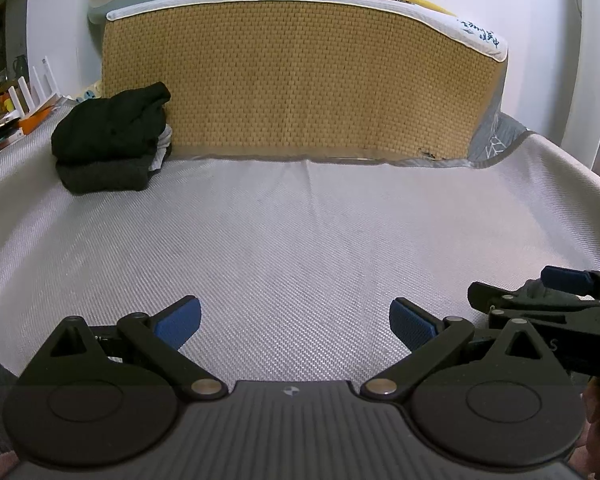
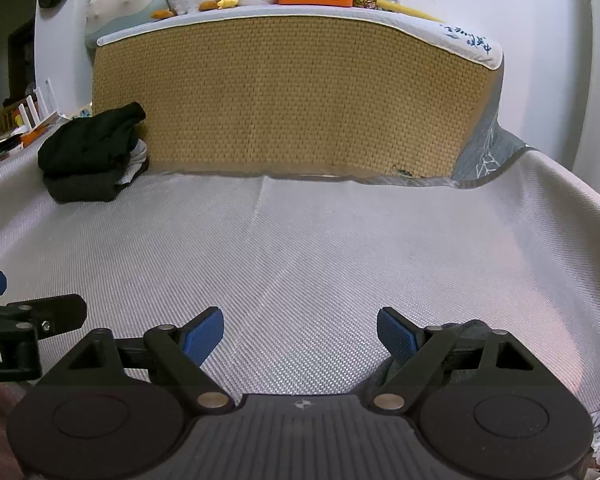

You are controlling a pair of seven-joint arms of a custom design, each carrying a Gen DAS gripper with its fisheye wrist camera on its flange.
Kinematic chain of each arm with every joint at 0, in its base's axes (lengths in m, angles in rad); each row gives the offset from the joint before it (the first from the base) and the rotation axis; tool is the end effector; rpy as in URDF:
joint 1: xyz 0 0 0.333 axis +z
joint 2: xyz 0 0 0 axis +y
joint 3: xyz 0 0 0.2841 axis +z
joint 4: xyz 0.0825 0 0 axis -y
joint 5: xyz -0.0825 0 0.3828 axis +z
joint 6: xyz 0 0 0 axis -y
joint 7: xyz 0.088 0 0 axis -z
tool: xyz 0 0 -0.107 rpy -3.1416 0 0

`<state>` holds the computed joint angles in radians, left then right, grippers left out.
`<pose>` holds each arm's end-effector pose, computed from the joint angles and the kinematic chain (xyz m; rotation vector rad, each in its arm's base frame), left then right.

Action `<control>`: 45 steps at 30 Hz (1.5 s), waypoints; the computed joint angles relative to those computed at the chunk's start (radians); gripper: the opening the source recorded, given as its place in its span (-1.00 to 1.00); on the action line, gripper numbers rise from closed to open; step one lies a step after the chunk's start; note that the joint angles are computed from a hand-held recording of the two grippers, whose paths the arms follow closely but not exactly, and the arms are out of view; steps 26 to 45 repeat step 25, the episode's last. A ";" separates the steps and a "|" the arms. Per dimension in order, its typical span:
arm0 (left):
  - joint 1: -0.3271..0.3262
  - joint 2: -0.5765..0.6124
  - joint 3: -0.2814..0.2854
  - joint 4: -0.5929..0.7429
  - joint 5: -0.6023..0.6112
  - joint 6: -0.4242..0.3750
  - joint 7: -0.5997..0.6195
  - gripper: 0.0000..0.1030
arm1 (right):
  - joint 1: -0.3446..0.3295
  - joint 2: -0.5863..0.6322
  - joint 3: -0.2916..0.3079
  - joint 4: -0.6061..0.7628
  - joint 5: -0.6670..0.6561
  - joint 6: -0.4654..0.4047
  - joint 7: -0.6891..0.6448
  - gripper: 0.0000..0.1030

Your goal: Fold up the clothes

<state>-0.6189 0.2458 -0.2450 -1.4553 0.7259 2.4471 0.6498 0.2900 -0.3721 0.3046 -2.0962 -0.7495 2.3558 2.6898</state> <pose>0.4545 -0.4990 0.6062 -1.4475 1.9550 -1.0254 0.4111 0.2917 0.6114 -1.5587 1.7721 -0.9464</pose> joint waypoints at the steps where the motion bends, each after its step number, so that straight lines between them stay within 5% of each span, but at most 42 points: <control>1: -0.001 0.000 0.000 0.000 0.000 -0.001 -0.001 1.00 | 0.001 -0.001 -0.001 -0.001 0.002 0.001 0.000 0.68; 45: -0.005 -0.002 -0.002 -0.003 0.016 -0.006 -0.020 1.00 | 0.004 -0.001 0.002 -0.001 0.007 -0.003 -0.002 0.68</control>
